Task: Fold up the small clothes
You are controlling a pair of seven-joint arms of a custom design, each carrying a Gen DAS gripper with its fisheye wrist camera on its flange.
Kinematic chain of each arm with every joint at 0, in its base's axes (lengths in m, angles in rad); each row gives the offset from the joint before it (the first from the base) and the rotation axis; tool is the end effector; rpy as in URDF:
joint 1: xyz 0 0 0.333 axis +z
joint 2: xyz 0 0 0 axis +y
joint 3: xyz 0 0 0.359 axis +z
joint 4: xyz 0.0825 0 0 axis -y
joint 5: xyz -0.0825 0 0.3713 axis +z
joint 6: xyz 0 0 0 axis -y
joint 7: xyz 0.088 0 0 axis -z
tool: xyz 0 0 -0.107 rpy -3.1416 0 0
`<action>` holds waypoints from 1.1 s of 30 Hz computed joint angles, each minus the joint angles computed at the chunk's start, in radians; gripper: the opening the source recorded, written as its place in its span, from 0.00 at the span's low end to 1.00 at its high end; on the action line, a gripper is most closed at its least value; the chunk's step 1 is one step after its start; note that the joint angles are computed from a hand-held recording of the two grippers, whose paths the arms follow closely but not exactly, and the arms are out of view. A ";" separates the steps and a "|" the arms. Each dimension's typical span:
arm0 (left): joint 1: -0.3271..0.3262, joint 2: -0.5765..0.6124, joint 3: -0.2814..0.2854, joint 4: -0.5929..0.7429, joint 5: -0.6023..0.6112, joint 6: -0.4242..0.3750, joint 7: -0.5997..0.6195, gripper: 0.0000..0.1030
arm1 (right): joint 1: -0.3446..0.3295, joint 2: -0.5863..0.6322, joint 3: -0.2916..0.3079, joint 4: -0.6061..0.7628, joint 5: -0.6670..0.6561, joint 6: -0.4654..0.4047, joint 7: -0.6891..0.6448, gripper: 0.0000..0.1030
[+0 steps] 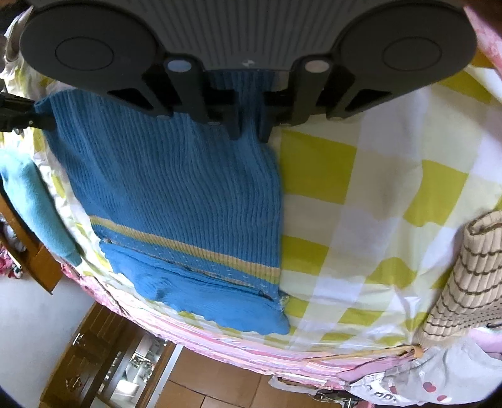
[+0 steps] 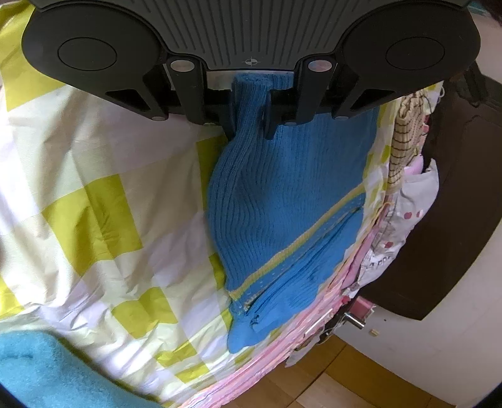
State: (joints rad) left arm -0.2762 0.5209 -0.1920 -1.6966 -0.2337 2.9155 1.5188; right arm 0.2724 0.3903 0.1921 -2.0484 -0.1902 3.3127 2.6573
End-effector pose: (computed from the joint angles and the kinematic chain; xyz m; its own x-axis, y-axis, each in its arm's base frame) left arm 0.6699 -0.2927 0.4227 -0.2413 -0.9201 0.3084 -0.8087 0.0150 -0.5880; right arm 0.5811 0.2971 0.4067 -0.1859 -0.7294 -0.6584 -0.7298 0.5511 -0.4045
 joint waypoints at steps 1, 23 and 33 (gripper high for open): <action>0.003 0.005 -0.004 0.008 0.001 -0.004 0.006 0.16 | -0.015 0.005 0.016 0.005 -0.005 -0.002 -0.004 0.17; 0.202 0.147 -0.280 0.259 -0.380 -0.032 0.291 0.12 | 0.001 0.129 -0.022 0.145 -0.017 0.301 0.152 0.09; 0.075 0.358 -0.143 0.679 -0.277 -0.143 0.183 0.07 | -0.015 0.300 -0.068 0.496 -0.074 0.251 0.193 0.08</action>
